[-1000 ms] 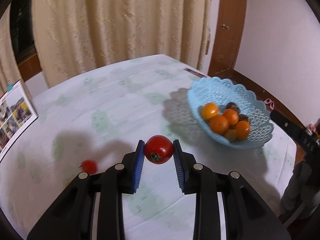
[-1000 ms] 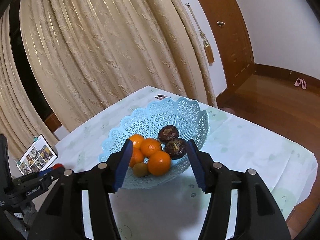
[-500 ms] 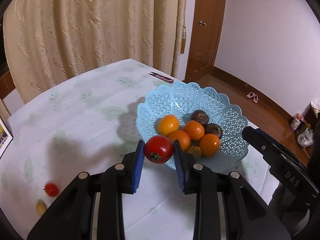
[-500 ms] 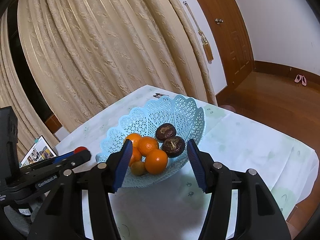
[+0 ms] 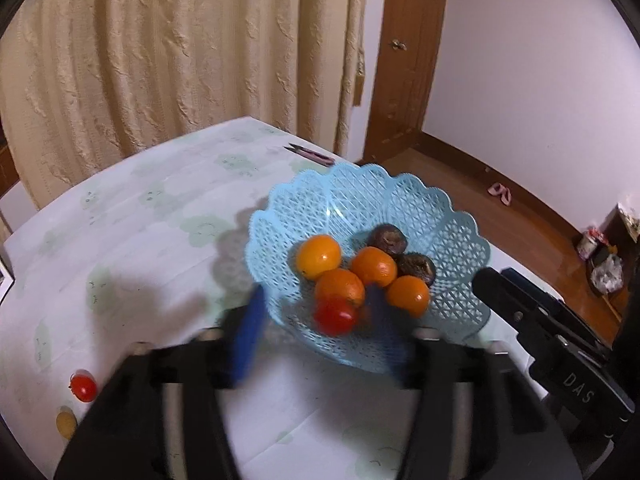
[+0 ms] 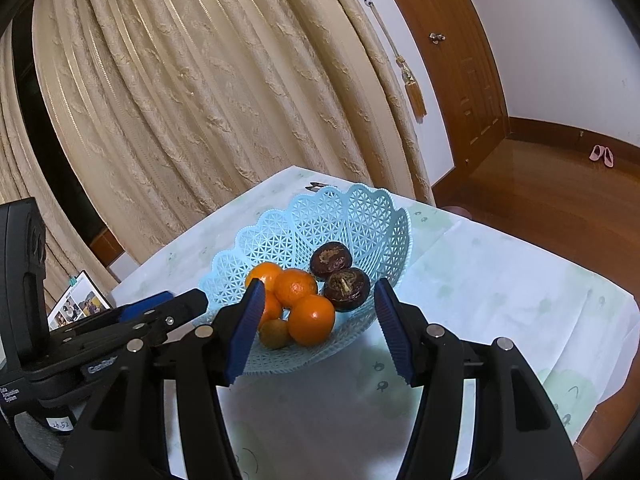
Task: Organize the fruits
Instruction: 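Lower the red tomato into the blue basket and open the left gripper, then move both open grippers back toward the last cherry tomato and tan fruit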
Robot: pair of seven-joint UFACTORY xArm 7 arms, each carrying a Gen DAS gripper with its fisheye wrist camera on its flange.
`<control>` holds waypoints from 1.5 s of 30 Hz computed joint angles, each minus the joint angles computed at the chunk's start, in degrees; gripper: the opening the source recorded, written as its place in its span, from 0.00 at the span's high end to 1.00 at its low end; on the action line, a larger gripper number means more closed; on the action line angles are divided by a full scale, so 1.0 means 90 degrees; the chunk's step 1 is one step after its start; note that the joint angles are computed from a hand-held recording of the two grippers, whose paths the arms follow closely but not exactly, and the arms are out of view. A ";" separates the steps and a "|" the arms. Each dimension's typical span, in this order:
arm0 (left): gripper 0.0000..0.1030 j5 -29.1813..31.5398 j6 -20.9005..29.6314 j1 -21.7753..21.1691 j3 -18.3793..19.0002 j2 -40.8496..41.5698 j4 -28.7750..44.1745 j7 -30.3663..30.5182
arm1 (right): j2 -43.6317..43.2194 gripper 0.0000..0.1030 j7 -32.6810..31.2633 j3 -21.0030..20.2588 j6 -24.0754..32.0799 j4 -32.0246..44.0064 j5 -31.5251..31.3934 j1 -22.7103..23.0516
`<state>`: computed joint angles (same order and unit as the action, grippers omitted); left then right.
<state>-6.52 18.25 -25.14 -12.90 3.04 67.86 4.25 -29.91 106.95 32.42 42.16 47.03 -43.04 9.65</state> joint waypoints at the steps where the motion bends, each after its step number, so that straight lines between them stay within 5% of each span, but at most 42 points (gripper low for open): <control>1: 0.40 0.0030 -0.0050 0.0006 0.0016 -0.0011 -0.0025 -0.0036 | -0.0005 0.43 0.0003 0.0000 0.0009 -0.0001 0.0000 0.0003; 10: 0.30 0.0110 -0.0024 0.0203 0.0168 -0.0179 -0.0173 -0.0324 | 0.0080 0.41 0.0054 0.0031 0.0045 0.0061 -0.0054 0.0012; 30: 0.22 0.1975 -0.0236 0.0789 0.0315 -0.0815 -0.0937 -0.1972 | 0.1041 0.36 0.0251 -0.0066 0.0410 0.0869 -0.0768 0.0496; 45: 0.18 0.1344 -0.0251 0.1207 0.0623 -0.1292 -0.1518 -0.1488 | 0.2082 0.36 0.0064 -0.0757 0.0675 0.1729 -0.1344 0.1516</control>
